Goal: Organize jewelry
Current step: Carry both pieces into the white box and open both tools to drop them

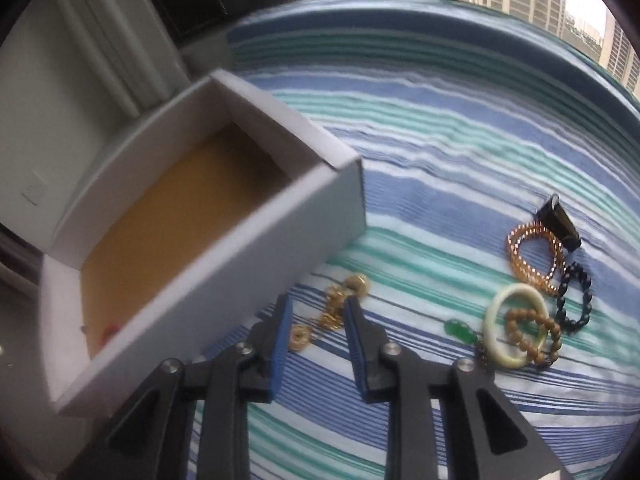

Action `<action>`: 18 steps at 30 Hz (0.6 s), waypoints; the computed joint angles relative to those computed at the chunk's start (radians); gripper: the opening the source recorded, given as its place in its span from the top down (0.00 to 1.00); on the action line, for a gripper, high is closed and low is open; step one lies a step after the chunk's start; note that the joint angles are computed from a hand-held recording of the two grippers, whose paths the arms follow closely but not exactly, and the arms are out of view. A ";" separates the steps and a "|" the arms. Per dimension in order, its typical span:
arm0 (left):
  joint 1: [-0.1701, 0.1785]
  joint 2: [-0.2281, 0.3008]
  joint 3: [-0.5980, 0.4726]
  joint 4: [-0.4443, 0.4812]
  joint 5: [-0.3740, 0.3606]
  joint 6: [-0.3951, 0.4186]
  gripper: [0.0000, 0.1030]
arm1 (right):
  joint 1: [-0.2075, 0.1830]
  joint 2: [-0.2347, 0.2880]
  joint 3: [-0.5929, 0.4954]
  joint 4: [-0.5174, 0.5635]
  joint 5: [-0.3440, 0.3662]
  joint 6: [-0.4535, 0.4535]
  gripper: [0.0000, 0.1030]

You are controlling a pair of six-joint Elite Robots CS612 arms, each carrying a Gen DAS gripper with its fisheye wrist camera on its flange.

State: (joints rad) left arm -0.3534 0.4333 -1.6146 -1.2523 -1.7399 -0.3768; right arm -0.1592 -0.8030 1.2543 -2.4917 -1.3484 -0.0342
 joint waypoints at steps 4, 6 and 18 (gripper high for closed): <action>-0.001 0.006 -0.003 0.012 -0.008 -0.007 0.70 | -0.003 0.047 -0.018 -0.029 0.015 0.071 0.73; -0.003 0.007 -0.003 0.022 -0.003 -0.003 0.70 | 0.005 0.056 -0.024 -0.024 0.011 0.060 0.73; -0.003 0.007 0.004 0.044 -0.003 -0.004 0.70 | 0.016 -0.021 0.093 -0.206 -0.060 0.031 0.76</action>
